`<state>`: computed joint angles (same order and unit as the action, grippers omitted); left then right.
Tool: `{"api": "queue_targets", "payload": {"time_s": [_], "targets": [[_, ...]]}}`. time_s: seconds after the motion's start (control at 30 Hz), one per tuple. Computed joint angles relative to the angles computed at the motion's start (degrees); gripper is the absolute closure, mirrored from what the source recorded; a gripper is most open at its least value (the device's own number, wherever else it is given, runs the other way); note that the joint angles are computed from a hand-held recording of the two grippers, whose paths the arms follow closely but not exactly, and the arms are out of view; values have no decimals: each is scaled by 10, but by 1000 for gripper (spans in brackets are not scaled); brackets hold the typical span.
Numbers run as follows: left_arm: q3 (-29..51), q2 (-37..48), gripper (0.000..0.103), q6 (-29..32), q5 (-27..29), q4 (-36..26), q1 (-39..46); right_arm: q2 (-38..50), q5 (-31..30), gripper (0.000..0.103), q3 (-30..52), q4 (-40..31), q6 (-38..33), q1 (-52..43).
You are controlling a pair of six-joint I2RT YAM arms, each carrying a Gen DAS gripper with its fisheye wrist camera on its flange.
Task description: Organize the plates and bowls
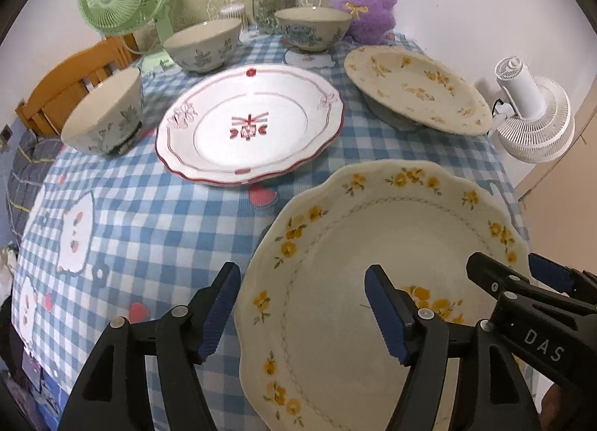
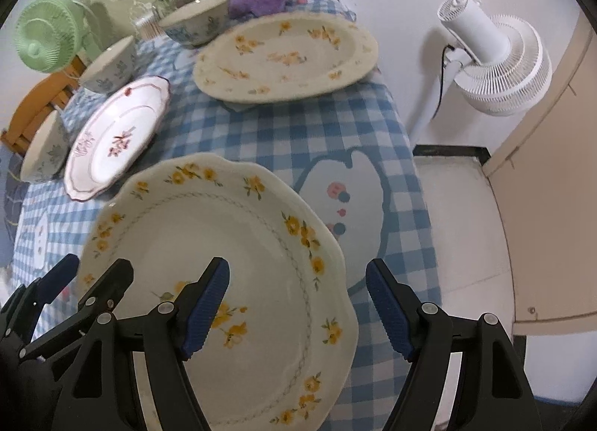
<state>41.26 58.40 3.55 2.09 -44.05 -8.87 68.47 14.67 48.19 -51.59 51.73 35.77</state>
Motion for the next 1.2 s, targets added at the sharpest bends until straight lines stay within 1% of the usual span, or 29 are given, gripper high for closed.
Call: {"api": "queue_targets", "payload": {"time_s": [0.27,0.4,0.53,0.63,0.8,0.9,1.07,1.2], "targets": [[34,-32,32,-20,-11,-40,-7,-45,20,20,27,-35,-6,15],[57,-52,32,-5,-3,-63,2,-50,43,19,54,-59,14,35],[80,-57,32,20,24,-80,27,-41,70,19,99,-98,37,61],[103,-58,32,33,17,-99,31,-35,96,19,134,-127,58,84],[147,-57,32,70,71,-121,76,-24,147,19,195,-167,98,120],[169,-56,32,86,85,-126,83,-7,171,19,232,-189,111,133],[212,-42,32,109,129,-140,97,12,206,19,284,-224,131,144],[243,-24,32,113,147,-144,101,36,231,19,324,-254,137,144]]}}
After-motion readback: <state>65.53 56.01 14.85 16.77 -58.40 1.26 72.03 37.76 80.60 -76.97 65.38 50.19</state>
